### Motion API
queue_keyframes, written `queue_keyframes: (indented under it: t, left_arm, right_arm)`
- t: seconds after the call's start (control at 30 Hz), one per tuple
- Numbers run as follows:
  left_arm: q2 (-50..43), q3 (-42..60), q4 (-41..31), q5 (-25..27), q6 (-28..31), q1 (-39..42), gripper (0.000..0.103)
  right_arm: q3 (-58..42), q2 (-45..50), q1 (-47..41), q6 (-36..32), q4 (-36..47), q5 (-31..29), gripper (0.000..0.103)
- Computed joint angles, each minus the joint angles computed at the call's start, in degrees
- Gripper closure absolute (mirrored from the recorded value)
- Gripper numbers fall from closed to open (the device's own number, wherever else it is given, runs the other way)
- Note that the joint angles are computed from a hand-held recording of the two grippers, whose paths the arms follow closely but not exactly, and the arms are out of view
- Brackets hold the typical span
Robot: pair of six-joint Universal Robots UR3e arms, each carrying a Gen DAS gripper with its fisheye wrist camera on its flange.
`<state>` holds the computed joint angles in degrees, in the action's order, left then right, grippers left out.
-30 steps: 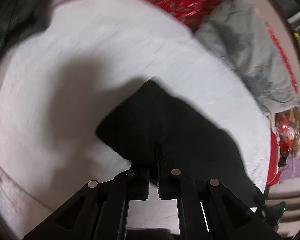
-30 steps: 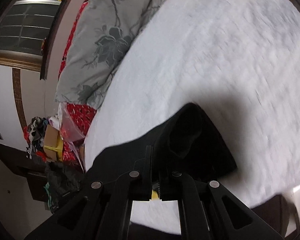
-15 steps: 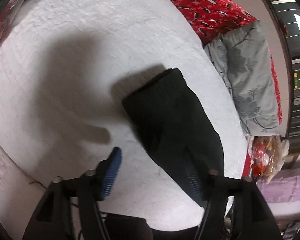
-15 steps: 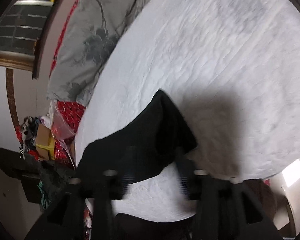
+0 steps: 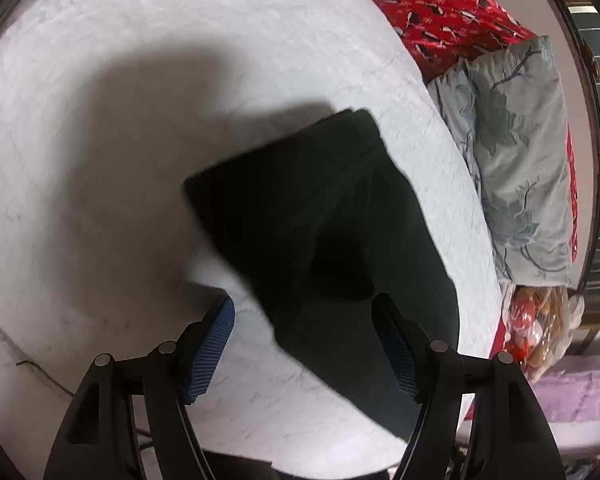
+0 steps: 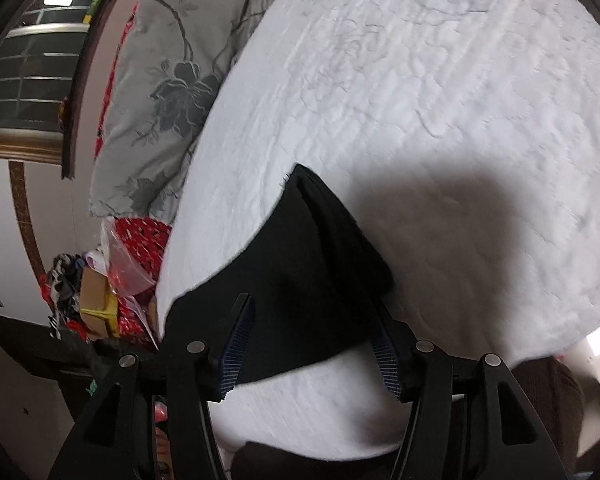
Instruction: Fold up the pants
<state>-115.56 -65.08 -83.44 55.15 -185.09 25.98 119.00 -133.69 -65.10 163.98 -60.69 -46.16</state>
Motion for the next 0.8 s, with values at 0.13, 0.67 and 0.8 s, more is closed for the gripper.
queue_keyframes:
  t: [0.13,0.67,0.8]
  left_arm:
    - [-1.07,0.09,4.29,1.78,-4.00,-2.35,0.044]
    - [12.43,-15.68,4.98,0.86,-7.40,-3.36,0.093]
    - [13.77,-20.13,7.98,2.38,-7.51,-4.38,0.089]
  right_arm:
    - [5.69,-1.24,1.91,5.66,-9.57,3.27,0.041]
    - [-12.13,20.51,7.65,3.44,-19.55,2.68,0.093]
    - [-7.50,23.99,8.47,5.46,-25.69,-5.80,0.085]
